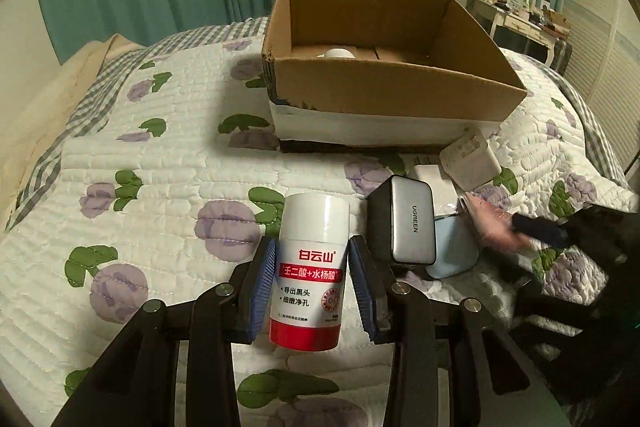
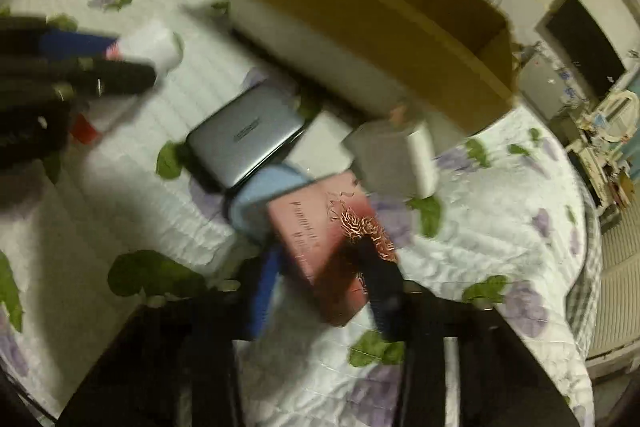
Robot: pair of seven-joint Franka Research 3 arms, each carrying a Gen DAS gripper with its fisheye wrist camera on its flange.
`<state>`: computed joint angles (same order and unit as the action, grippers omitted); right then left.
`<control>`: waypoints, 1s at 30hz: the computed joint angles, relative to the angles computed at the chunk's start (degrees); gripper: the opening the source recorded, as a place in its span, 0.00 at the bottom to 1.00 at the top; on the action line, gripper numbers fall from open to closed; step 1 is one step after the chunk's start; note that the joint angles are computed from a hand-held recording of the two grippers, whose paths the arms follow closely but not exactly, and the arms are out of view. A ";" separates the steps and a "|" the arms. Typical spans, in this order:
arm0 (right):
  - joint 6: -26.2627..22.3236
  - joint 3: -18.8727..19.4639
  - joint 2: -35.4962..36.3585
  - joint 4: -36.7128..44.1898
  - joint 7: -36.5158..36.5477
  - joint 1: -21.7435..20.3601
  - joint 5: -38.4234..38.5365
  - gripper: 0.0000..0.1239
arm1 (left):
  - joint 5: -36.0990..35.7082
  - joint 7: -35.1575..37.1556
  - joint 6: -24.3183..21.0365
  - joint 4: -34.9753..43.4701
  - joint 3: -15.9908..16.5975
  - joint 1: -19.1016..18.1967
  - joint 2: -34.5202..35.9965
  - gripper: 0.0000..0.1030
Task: Organize rigid objects
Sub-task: 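Grasp the white-and-red bottle with left gripper while right grasps pink card case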
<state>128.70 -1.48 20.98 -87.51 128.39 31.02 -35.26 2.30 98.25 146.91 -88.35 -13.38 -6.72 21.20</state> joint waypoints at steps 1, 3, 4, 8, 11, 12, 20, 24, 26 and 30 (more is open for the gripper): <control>1.10 -0.18 -0.70 -0.83 1.27 -0.07 -0.11 0.24 | 0.15 -0.18 -0.03 0.07 0.10 -0.07 0.07 0.36; 3.52 -0.54 -2.55 -2.82 4.16 -0.89 0.02 0.22 | 0.35 -0.28 -0.18 0.27 0.14 -0.13 0.27 0.37; 3.81 -0.50 -2.67 -2.86 4.50 -1.33 0.19 0.21 | 0.31 -0.17 -0.26 0.33 0.07 -0.10 0.32 0.37; 3.48 -0.37 -0.39 -0.45 3.41 -3.12 3.44 0.21 | 0.24 -0.08 -0.33 0.38 0.01 -0.07 0.36 0.37; 4.16 -0.32 0.46 0.23 2.68 -3.96 6.34 0.20 | 0.32 0.04 -0.15 0.17 -0.02 -0.10 0.19 0.36; 4.95 -0.50 -0.01 -0.38 3.02 -4.00 6.68 0.18 | 0.28 0.05 -0.05 0.09 -0.04 -0.10 0.11 0.37; 13.56 -0.28 -7.67 -8.39 8.07 -4.99 5.92 0.07 | -2.50 1.26 1.26 -0.33 -1.25 0.49 -1.30 0.36; 14.39 0.62 -9.42 -7.59 8.43 -5.79 5.06 0.07 | -4.58 2.82 0.19 2.47 -2.01 0.48 -1.21 0.36; 13.90 0.83 -9.24 -4.97 7.62 -6.23 4.69 0.07 | -5.58 3.51 0.02 4.77 -2.33 0.33 -0.83 0.36; 12.67 0.78 -8.58 0.30 5.54 -7.27 4.92 0.07 | -4.79 3.85 -1.80 12.97 -2.15 -1.42 2.45 0.36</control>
